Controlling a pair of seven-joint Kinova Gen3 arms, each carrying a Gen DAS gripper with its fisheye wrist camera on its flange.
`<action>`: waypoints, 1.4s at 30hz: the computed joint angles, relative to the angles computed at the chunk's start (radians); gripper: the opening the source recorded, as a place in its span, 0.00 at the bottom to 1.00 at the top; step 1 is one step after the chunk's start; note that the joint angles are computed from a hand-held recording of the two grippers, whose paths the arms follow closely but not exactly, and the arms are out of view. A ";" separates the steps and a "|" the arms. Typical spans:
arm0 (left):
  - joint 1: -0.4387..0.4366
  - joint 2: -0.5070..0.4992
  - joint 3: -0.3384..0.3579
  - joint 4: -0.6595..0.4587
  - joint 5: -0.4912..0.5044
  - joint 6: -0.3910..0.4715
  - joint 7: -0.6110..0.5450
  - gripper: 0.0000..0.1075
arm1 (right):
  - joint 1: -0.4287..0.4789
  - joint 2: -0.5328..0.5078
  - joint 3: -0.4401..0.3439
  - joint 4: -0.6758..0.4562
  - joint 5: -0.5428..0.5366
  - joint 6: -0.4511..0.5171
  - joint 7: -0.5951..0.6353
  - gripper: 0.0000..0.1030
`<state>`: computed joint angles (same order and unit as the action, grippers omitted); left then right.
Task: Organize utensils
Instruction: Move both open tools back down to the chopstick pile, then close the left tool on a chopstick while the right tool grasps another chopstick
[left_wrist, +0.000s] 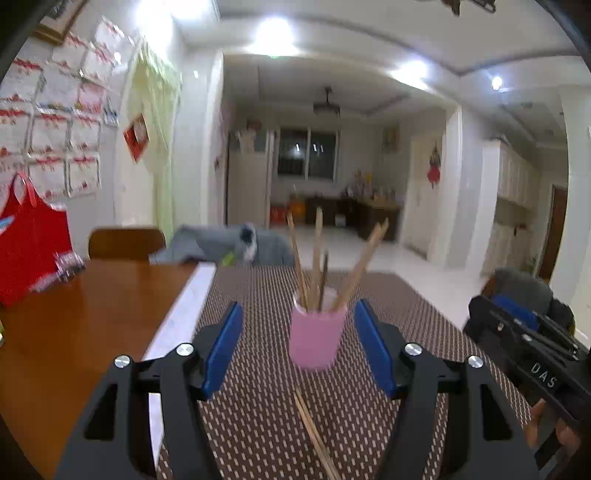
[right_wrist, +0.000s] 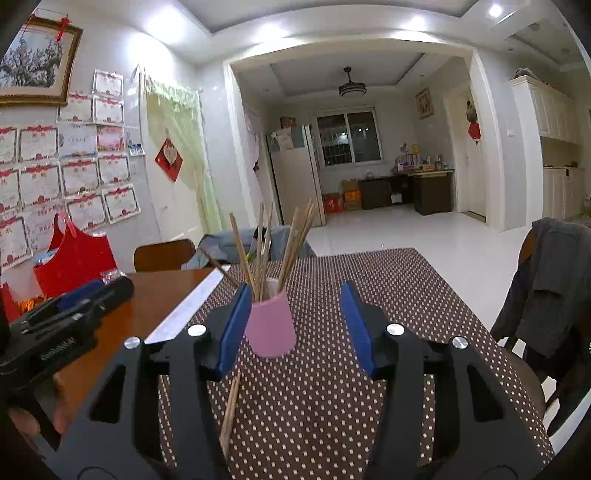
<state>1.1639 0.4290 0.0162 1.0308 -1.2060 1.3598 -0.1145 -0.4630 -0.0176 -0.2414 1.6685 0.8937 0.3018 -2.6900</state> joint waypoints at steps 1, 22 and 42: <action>-0.027 -0.001 0.028 -0.002 0.041 -0.006 -0.016 0.58 | -0.005 0.002 0.004 -0.001 -0.041 0.006 0.041 0.49; -0.291 0.160 0.030 -0.253 0.807 0.154 -0.397 0.58 | 0.100 0.096 -0.014 -0.078 -0.830 0.235 0.801 0.54; -0.311 0.166 0.008 -0.273 0.855 0.178 -0.432 0.59 | 0.035 0.130 0.073 -0.124 -0.937 0.277 0.899 0.55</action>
<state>0.8529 0.5946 0.0238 0.7574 -0.3512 1.5382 -0.5461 -0.4276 0.1121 -0.1680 1.5445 -0.0432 0.5790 -1.7908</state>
